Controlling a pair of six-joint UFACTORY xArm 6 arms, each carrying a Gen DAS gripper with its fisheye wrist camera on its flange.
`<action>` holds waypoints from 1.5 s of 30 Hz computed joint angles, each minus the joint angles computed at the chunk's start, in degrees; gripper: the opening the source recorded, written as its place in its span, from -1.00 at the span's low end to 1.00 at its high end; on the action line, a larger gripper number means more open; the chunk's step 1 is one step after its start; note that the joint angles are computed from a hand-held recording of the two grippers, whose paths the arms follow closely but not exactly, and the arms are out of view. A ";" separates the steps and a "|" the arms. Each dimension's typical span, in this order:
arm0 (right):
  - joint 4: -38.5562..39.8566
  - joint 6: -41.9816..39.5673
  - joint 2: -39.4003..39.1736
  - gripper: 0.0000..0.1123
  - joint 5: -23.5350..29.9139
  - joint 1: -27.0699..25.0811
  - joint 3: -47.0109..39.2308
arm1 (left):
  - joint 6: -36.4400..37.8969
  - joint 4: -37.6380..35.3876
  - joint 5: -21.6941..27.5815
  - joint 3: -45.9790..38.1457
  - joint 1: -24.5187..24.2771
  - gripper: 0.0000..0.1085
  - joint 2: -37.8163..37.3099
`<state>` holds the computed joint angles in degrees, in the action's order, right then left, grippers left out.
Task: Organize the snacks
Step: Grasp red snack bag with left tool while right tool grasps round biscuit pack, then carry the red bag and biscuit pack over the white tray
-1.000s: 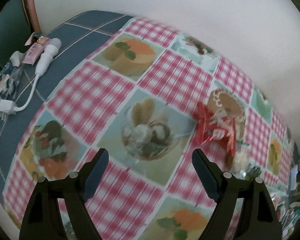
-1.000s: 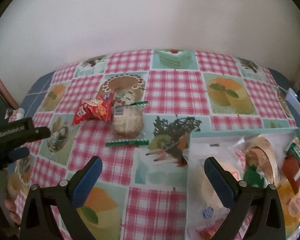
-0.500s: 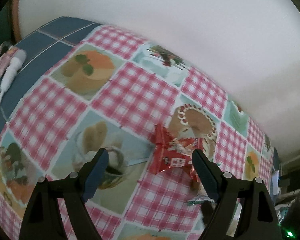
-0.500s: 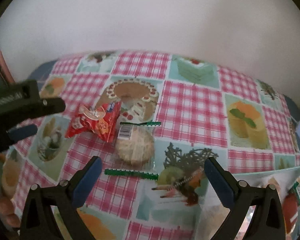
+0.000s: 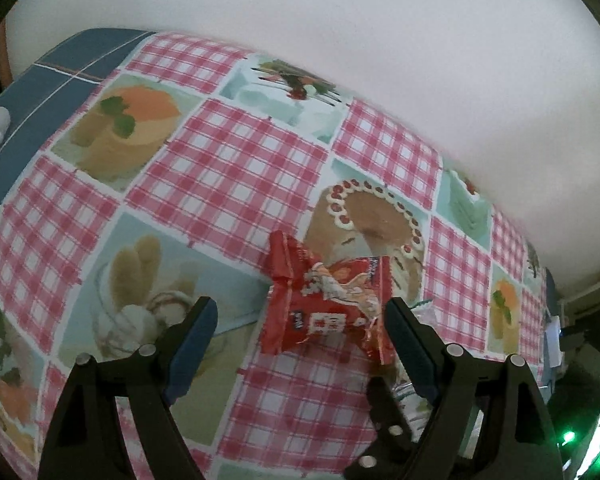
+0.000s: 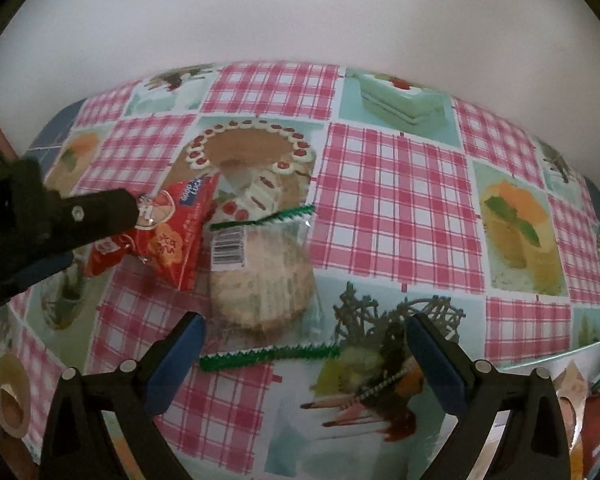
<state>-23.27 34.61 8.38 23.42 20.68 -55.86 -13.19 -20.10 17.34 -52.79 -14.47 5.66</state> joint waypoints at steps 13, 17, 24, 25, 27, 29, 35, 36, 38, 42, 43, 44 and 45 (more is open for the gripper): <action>-2.90 -0.15 2.09 0.79 2.15 0.04 -2.24 | -1.03 -2.43 -3.13 0.79 1.99 0.58 2.01; -2.72 -1.29 3.05 0.79 3.93 0.73 -4.22 | 5.35 -8.66 -4.77 0.77 2.27 0.58 2.41; -1.07 -3.18 5.85 0.79 5.95 1.53 -8.07 | 9.25 -10.82 -6.07 -0.53 2.15 0.58 3.72; -1.37 -3.32 6.20 0.77 5.93 1.58 -8.44 | 9.39 -10.78 -6.30 -0.59 2.03 0.58 3.86; -1.04 -3.80 6.55 0.67 5.72 1.77 -8.84 | 10.38 -11.72 -6.76 -0.51 1.88 0.53 3.89; -0.54 -4.14 7.05 0.56 5.85 1.86 -9.66 | 14.53 -16.37 -7.00 -0.49 1.57 0.11 3.84; -0.34 -4.72 6.61 0.01 5.42 2.14 -10.02 | 19.39 -22.66 -5.78 -0.21 2.02 -0.01 3.32; -0.49 -4.60 6.69 0.00 5.66 2.18 -10.33 | 19.36 -22.74 -5.69 0.06 2.15 -0.01 3.06; -0.81 -4.13 6.73 0.00 5.83 2.20 -10.48 | 18.39 -21.46 -5.33 0.79 2.56 -0.02 2.39; -1.75 -2.81 6.03 0.00 5.15 1.98 -9.38 | 17.78 -20.89 -4.86 1.85 2.99 -0.03 1.36; -1.83 -2.52 5.91 0.00 5.11 2.01 -9.24 | 17.35 -20.59 -4.67 2.05 3.10 -0.03 1.13; -1.88 -2.33 5.60 -0.02 4.95 1.92 -8.80 | 16.71 -19.92 -4.39 2.26 3.22 -0.03 0.88; -1.94 -2.16 5.42 -0.02 4.88 1.88 -8.55 | 16.10 -19.35 -4.24 2.39 3.28 -0.03 0.72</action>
<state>-25.21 32.45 13.80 28.30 22.56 -64.41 2.91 -39.45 13.11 -50.40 -11.19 6.38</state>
